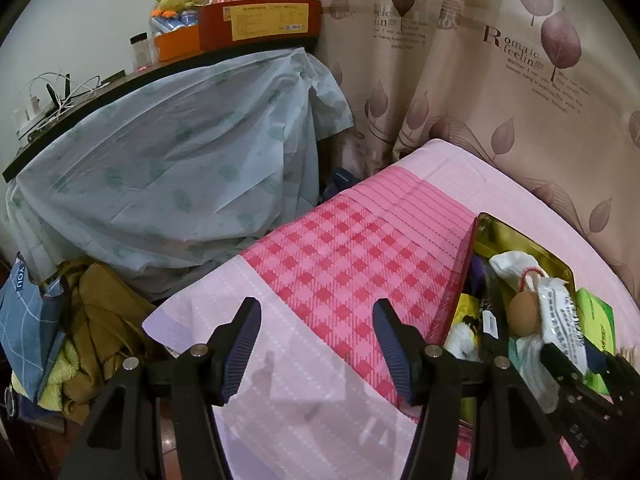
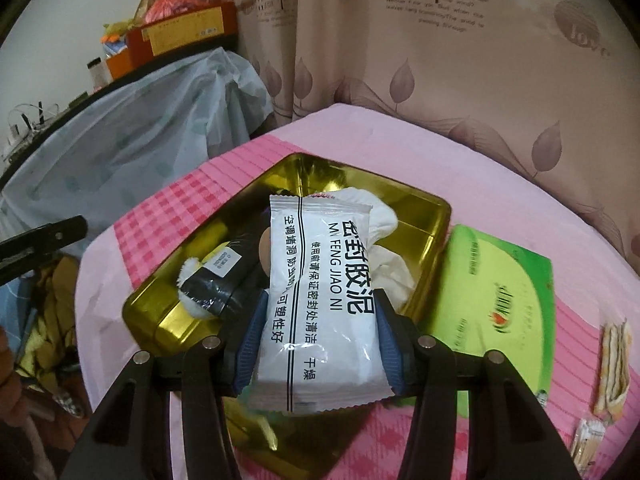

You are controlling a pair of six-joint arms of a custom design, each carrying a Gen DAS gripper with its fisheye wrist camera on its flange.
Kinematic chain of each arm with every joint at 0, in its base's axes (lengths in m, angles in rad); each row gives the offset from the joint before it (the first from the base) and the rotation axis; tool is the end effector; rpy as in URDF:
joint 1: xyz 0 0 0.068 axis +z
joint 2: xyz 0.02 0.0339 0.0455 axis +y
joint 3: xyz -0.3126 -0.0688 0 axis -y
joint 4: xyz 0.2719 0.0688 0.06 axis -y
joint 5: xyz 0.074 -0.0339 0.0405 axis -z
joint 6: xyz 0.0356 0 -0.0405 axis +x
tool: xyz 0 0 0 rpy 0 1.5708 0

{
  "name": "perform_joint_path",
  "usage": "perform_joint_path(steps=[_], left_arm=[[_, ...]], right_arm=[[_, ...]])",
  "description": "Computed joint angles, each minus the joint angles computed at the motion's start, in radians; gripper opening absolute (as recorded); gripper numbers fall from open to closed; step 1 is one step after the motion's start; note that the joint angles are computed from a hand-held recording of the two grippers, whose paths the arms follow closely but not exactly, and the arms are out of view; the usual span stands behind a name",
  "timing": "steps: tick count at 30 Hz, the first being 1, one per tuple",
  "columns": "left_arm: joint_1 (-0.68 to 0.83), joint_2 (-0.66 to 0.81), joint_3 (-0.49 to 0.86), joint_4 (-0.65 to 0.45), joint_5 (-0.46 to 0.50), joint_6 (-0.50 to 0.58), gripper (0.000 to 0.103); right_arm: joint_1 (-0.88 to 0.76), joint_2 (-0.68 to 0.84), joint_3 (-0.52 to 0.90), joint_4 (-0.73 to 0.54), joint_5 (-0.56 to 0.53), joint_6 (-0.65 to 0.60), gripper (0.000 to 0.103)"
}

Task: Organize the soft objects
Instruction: 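Carry the white packet into the gold tin and open the right gripper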

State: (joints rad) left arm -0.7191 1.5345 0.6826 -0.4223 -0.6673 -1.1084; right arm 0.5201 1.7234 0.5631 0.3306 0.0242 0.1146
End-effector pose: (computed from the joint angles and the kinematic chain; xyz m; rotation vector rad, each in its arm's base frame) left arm 0.2121 -0.1564 0.1633 -0.5935 2.3600 0.2270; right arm 0.2651 0.1508 0.1163 -0.4756 2.3699 0.2652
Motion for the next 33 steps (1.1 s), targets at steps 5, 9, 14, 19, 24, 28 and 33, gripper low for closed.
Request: perform_joint_path(steps=[5,9,14,19,24,28,33], left_arm=[[0.004,0.010,0.003,0.014,0.007,0.013,0.059],[-0.001,0.017,0.007,0.015,0.006,0.016,0.060],[-0.007,0.018,0.008,0.014,0.005,0.015,0.060],[-0.008,0.016,0.008,0.012,0.006,0.017,0.060],[-0.010,0.023,0.013,0.014,0.006,0.024,0.060],[-0.019,0.029,0.018,0.008,-0.003,0.027,0.060],[-0.027,0.037,0.026,0.003,-0.010,0.034,0.060]], right_arm=[[0.004,0.042,0.028,0.016,-0.003,0.030,0.048],[0.018,0.056,0.040,0.011,0.000,0.029,0.048],[0.029,0.051,0.035,0.013,0.007,0.025,0.049],[0.030,0.039,0.034,-0.001,0.006,0.014,0.054],[0.030,0.003,0.006,0.016,0.002,0.021,0.070],[0.029,-0.040,-0.014,0.000,-0.006,0.023,0.075],[0.007,-0.135,-0.076,-0.009,-0.027,0.017,0.079]])
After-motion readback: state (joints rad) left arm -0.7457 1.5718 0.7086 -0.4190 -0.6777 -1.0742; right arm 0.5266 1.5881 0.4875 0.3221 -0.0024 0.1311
